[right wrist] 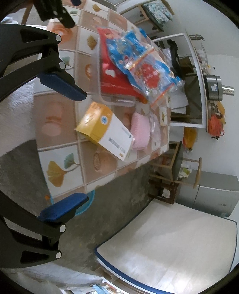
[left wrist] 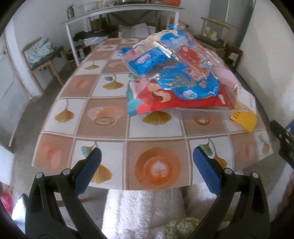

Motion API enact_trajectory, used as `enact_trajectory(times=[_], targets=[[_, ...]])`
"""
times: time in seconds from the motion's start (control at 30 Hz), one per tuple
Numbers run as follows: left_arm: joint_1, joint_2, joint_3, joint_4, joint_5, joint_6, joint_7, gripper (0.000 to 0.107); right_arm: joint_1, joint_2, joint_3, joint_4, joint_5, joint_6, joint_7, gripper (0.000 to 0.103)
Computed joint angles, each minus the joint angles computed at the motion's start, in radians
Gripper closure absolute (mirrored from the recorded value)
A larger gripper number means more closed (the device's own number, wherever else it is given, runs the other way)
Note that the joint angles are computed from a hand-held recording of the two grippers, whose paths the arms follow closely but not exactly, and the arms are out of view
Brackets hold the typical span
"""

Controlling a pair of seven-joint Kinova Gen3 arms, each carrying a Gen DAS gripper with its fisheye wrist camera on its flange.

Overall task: Collect trash
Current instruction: 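Move the right tool to the white-and-yellow medicine box and close on it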

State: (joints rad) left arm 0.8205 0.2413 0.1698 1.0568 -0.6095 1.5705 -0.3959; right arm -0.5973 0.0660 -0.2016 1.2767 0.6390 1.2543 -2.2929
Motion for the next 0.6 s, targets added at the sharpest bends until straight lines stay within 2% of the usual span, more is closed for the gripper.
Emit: enact_trajectory(times=[0.1, 0.17, 0.3, 0.4, 0.6], targets=[[-0.08, -0.057, 0.037, 0.08, 0.045, -0.122, -0.015, 0.011, 0.018, 0.016, 0.015, -0.028, -0.025, -0.013, 0.017, 0.005], [-0.095, -0.086, 0.011, 0.117, 0.082, -0.189, -0.036, 0.011, 0.04, 0.025, 0.031, -0.042, -0.066, -0.042, 0.031, 0.005], [-0.167, -0.096, 0.025, 0.127, 0.154, -0.243, -0.106, 0.011, 0.093, 0.061, 0.06, -0.09, -0.192, -0.078, 0.084, 0.005], [-0.207, -0.091, 0.024, 0.123, 0.207, -0.26, -0.161, 0.011, 0.114, 0.114, 0.086, -0.166, -0.269, -0.06, 0.126, 0.005], [-0.25, -0.138, 0.011, 0.185, 0.174, -0.403, -0.159, 0.011, 0.185, 0.24, 0.12, -0.331, -0.458, 0.007, 0.218, 0.005]])
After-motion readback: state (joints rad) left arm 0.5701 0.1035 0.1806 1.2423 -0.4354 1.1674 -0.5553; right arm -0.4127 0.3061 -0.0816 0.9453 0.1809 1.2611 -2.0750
